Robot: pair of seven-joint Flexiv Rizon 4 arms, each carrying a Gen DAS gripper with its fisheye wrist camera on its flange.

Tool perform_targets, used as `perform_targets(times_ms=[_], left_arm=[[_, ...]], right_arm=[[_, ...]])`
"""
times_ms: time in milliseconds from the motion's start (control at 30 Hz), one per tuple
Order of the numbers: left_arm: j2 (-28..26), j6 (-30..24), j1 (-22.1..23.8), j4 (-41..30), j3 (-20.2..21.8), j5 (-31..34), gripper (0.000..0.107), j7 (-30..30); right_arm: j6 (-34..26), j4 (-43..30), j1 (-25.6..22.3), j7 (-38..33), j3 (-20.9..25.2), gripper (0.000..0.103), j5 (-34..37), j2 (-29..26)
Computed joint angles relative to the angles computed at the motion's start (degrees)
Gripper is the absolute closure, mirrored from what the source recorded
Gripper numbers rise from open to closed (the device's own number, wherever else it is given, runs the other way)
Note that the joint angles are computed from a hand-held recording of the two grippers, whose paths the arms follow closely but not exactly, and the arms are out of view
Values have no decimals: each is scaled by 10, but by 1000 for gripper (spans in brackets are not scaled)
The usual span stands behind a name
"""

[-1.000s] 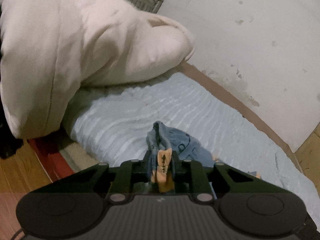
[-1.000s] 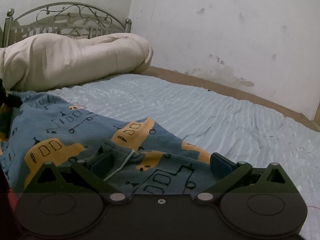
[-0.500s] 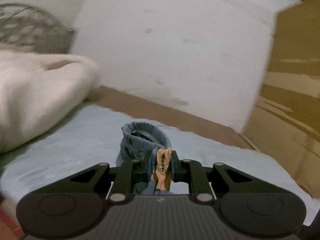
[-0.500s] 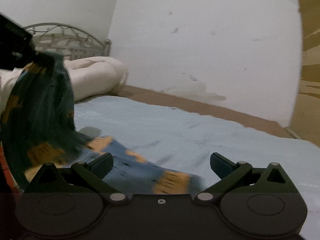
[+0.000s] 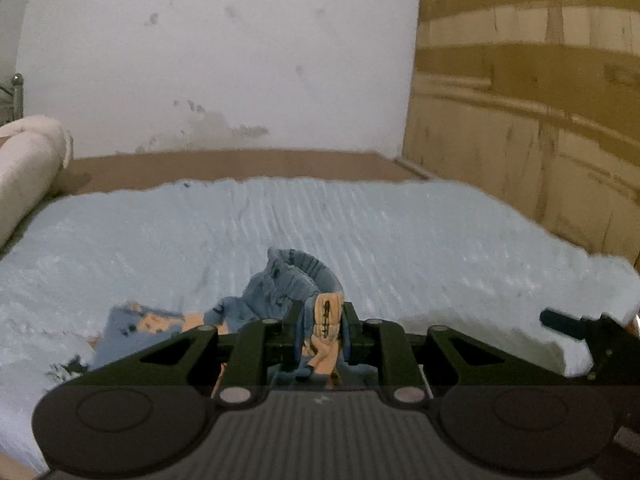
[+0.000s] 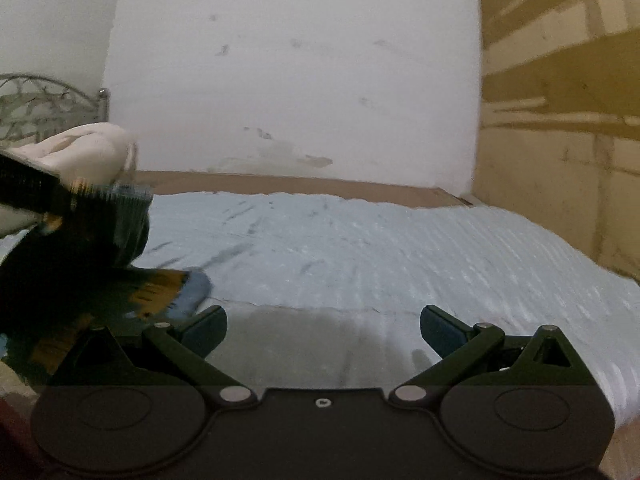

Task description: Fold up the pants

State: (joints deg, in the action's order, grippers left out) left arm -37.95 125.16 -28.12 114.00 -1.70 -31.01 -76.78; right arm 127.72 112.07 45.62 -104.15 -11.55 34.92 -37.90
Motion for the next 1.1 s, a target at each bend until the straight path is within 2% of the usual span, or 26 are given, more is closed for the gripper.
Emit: perform_targets(times_ms=[100, 167, 233, 267, 333, 467, 500, 533, 667, 733, 800, 900, 1000, 1067, 1100], left_arm=[[-8, -11, -18, -7, 11, -19, 87, 17], [-6, -23, -12, -6, 5, -10, 84, 21], [2, -41, 13, 3, -17, 24, 68, 9], [5, -41, 39, 12, -37, 59, 63, -8], [9, -36, 56, 25, -51, 98, 44, -33], [15, -34, 65, 36, -52, 130, 30, -65], [17, -31, 68, 38, -50, 134, 24, -75], [19, -22, 62, 42, -41, 127, 18, -84], [38, 12, 31, 62, -2, 71, 10, -98], [46, 26, -8, 67, 31, -1, 7, -71], [57, 36, -22, 74, 42, -55, 4, -47], [86, 42, 0, 95, 35, -81, 4, -40], [108, 57, 4, 119, 38, -118, 4, -7], [125, 54, 8, 135, 35, -145, 4, 17], [135, 47, 17, 147, 29, -146, 4, 17]], right_arm=[[-1, 0, -4, 9, 1, 1, 10, -4], [-9, -6, -7, 16, 0, 1, 13, -8], [-16, -5, -3, 22, -4, 1, 14, -10], [-19, -4, -1, 25, -7, 1, 14, -12], [-24, -3, 6, 28, -14, 1, 12, -16], [-38, -7, 38, 25, -48, 1, 23, -29], [-38, -7, 40, 28, -51, 1, 21, -31], [-39, -6, 42, 31, -53, 1, 18, -32], [-38, -3, 37, 46, -49, 1, 1, -29], [-34, -2, 21, 59, -28, 1, -21, -23], [-27, -2, -9, 78, 8, 1, -58, -14], [-12, -3, -103, 137, 107, 1, -169, -9], [-16, -11, -201, 221, 197, 1, -303, -18], [-35, -22, -238, 269, 228, 1, -365, -25], [-48, -27, -237, 282, 226, 1, -375, -25]])
